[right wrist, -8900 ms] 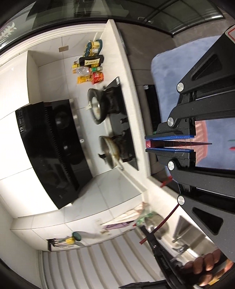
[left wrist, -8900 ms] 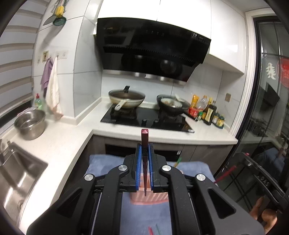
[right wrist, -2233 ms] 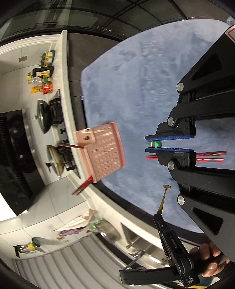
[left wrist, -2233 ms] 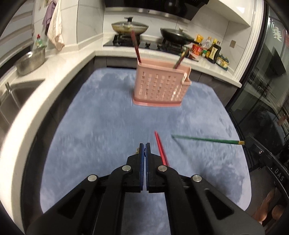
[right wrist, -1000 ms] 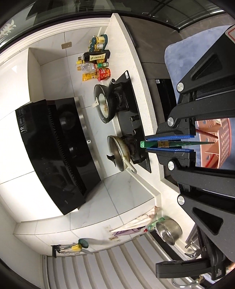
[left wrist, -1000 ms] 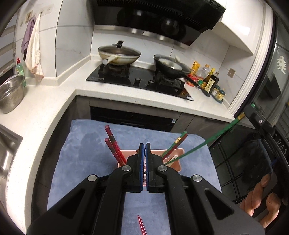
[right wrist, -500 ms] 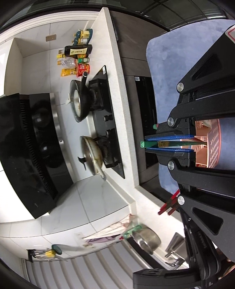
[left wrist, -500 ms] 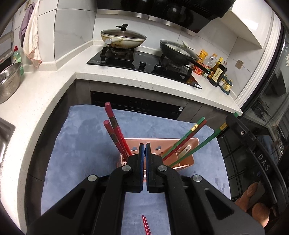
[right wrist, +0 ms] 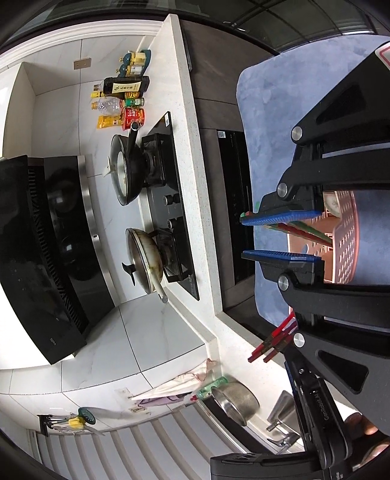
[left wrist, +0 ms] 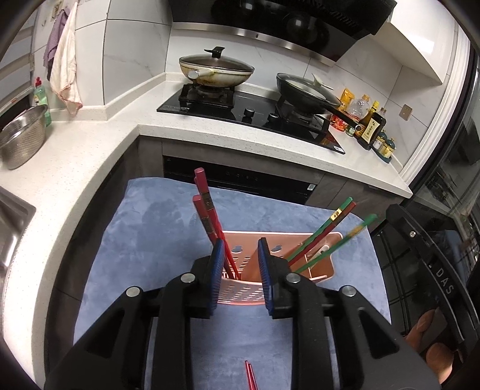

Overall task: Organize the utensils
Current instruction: 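Open both tools to release the spoon and chopstick in the holder, then move both open tools back toward the last two red chopsticks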

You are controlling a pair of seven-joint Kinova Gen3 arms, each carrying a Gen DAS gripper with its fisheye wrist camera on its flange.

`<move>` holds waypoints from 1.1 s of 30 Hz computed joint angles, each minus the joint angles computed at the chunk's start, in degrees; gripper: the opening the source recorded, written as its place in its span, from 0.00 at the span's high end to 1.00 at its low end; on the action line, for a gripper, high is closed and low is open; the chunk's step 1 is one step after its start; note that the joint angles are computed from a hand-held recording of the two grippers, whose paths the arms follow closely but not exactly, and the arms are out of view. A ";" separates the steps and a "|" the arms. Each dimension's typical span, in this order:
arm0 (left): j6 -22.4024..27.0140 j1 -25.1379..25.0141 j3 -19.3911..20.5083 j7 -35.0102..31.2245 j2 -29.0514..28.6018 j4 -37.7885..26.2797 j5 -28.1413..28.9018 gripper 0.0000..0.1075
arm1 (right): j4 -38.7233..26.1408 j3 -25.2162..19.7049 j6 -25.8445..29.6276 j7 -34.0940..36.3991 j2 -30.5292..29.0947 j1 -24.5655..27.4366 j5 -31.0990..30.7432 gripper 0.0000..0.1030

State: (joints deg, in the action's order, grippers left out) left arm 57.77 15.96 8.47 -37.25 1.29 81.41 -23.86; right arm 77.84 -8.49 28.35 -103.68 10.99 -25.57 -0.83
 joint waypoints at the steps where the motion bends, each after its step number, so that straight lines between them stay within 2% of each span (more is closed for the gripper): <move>1: 0.00 0.10 0.08 0.29 -0.30 0.26 -0.19 0.79 | 0.20 0.00 -0.02 0.03 -0.23 0.05 -0.06 0.83; 12: 2.07 0.88 3.01 5.56 -4.05 4.05 -4.58 0.79 | 6.61 -1.30 -0.11 3.86 -5.85 2.69 -4.83 0.82; 15: 3.20 1.40 5.01 8.53 -5.47 6.28 -6.75 0.73 | 10.48 -1.47 -0.15 4.98 -8.64 2.88 -5.61 0.82; 22: 7.39 3.47 10.26 15.45 -8.24 12.22 -10.87 0.73 | 19.76 -1.82 1.37 7.00 -14.80 2.36 -7.39 0.82; 29: 12.83 6.97 16.10 23.32 -9.60 18.22 -12.61 0.73 | 30.56 -4.45 3.52 3.65 -21.75 1.58 -4.63 0.82; 33: 15.39 10.03 18.14 28.27 -9.44 21.36 -12.31 0.73 | 36.14 -6.39 5.84 1.55 -24.94 0.74 -3.80 0.82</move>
